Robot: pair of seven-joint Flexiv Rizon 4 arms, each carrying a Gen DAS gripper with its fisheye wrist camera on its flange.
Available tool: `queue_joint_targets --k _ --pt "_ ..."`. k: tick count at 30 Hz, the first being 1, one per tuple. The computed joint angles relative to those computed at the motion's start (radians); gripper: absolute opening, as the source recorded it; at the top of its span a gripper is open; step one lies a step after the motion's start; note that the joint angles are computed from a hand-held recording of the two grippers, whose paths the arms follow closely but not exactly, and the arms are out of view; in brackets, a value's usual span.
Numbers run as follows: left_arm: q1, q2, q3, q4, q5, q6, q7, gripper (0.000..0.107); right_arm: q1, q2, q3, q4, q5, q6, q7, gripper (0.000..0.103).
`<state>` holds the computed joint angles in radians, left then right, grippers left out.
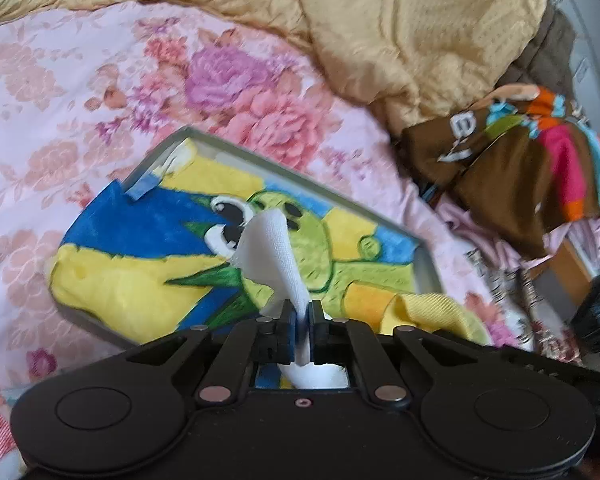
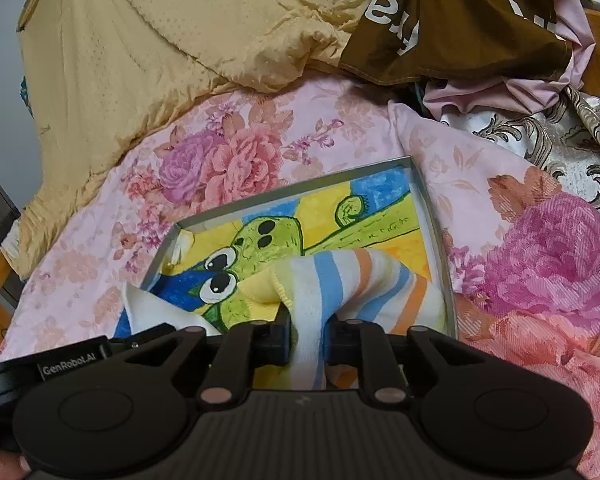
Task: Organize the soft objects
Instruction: 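Lift and carry the towel and white cloth over the cartoon tray with both tools, then lower both items into the tray and open both tools, then move both open tools back toward the pile of soft items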
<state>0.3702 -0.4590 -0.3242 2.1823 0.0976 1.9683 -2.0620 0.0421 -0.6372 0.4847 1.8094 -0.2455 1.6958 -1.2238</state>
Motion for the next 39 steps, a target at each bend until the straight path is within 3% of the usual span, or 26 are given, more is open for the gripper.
queue_joint_targets --k 5,7,15,20,23,29,35,39 --pt "-0.052 0.027 0.046 0.008 -0.050 -0.054 0.030 0.016 -0.012 0.003 0.016 0.003 0.003 -0.011 -0.007 0.025" --pt "-0.064 0.036 0.056 0.015 -0.065 -0.054 0.040 0.018 -0.010 0.009 0.015 0.008 0.011 -0.009 -0.004 0.034" --pt "-0.185 0.105 0.167 0.054 -0.133 -0.044 0.079 0.060 -0.024 0.041 0.015 0.043 0.020 0.021 0.001 0.069" --pt "-0.240 0.175 0.215 0.097 -0.148 -0.038 0.112 0.068 0.077 0.125 -0.123 0.123 0.025 0.093 0.036 0.083" --pt "-0.334 0.218 0.294 0.135 -0.192 -0.001 0.154 0.074 0.097 0.170 -0.157 0.179 0.013 0.156 0.051 0.088" --pt "-0.485 0.303 0.378 0.241 -0.324 0.115 0.279 0.085 0.176 0.272 -0.260 0.310 0.006 0.296 0.052 0.098" --pt "-0.554 0.390 0.350 0.374 -0.449 0.270 0.377 0.096 0.262 0.358 -0.323 0.445 0.066 0.436 -0.024 0.103" --pt "-0.589 0.445 0.316 0.454 -0.534 0.339 0.432 0.096 0.305 0.408 -0.333 0.518 0.131 0.499 -0.102 0.103"
